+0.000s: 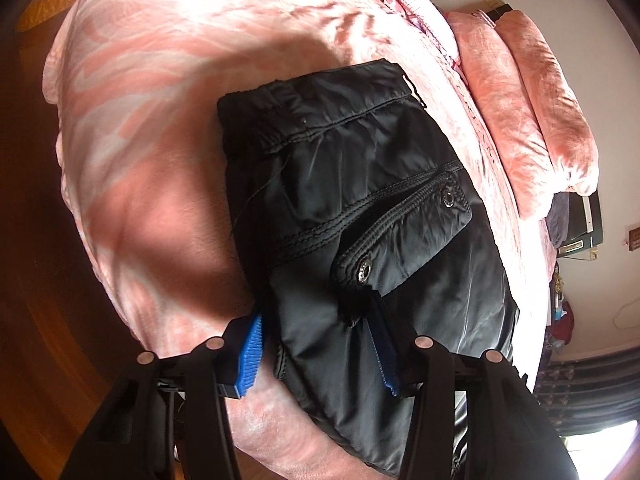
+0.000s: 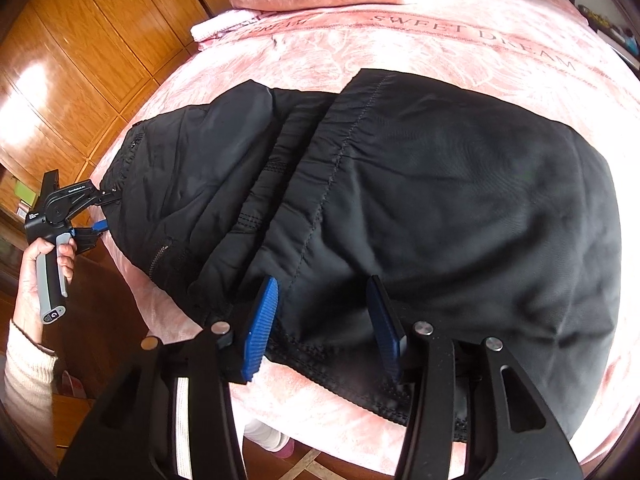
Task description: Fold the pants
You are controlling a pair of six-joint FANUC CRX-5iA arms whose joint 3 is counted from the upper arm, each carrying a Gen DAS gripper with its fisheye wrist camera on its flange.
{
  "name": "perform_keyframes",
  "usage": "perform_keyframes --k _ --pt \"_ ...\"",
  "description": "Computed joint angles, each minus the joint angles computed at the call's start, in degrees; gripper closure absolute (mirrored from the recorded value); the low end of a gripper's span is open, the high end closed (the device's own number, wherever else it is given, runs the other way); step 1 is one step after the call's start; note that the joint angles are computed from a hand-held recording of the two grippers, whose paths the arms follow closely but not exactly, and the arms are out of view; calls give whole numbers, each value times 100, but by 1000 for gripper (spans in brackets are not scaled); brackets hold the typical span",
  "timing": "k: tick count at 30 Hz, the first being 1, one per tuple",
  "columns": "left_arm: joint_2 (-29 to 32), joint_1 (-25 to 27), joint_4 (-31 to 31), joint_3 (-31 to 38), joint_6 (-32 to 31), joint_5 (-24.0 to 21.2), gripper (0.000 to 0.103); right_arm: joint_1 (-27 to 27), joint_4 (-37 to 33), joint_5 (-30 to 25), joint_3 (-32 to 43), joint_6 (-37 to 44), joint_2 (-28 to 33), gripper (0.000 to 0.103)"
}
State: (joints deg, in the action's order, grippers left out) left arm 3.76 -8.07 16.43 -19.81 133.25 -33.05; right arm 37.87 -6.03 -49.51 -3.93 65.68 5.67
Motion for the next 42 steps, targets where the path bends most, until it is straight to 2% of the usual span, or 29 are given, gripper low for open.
perform_keyframes --k 5,7,9,11,13,16,21,23,28,31,33,42 --pt "-101 109 384 -344 -17 407 52 54 143 -170 155 3 170 55" --pt "-74 124 521 -370 -260 476 59 15 73 -197 178 45 212 55" --pt "-91 110 672 -440 -499 602 73 -52 -60 -196 190 93 235 55" --pt "-130 85 674 -462 -482 705 81 -105 -165 -205 209 114 248 55" --pt "-212 12 373 -419 -212 832 87 -95 -138 -186 188 122 243 54" --pt "-342 -177 -559 -160 511 904 89 -85 -126 -119 121 133 204 54" --pt "-512 -457 -1239 77 727 1302 90 -152 -287 -113 103 183 160 54" --pt "-491 -604 -1340 238 465 1459 90 -183 -347 -107 86 206 131 54" --pt "-263 -1052 -1059 723 -886 1630 89 -322 -605 -113 83 225 20 54" --pt "-46 -1353 -946 1114 -1630 1448 89 -334 -585 -110 -3 173 -121 54" --pt "177 -1588 -1290 1555 -1721 1095 89 -357 -578 -87 -54 131 -217 54" --pt "972 -2219 -1511 2580 -2838 34 85 -497 -393 98 -440 -178 -641 54"
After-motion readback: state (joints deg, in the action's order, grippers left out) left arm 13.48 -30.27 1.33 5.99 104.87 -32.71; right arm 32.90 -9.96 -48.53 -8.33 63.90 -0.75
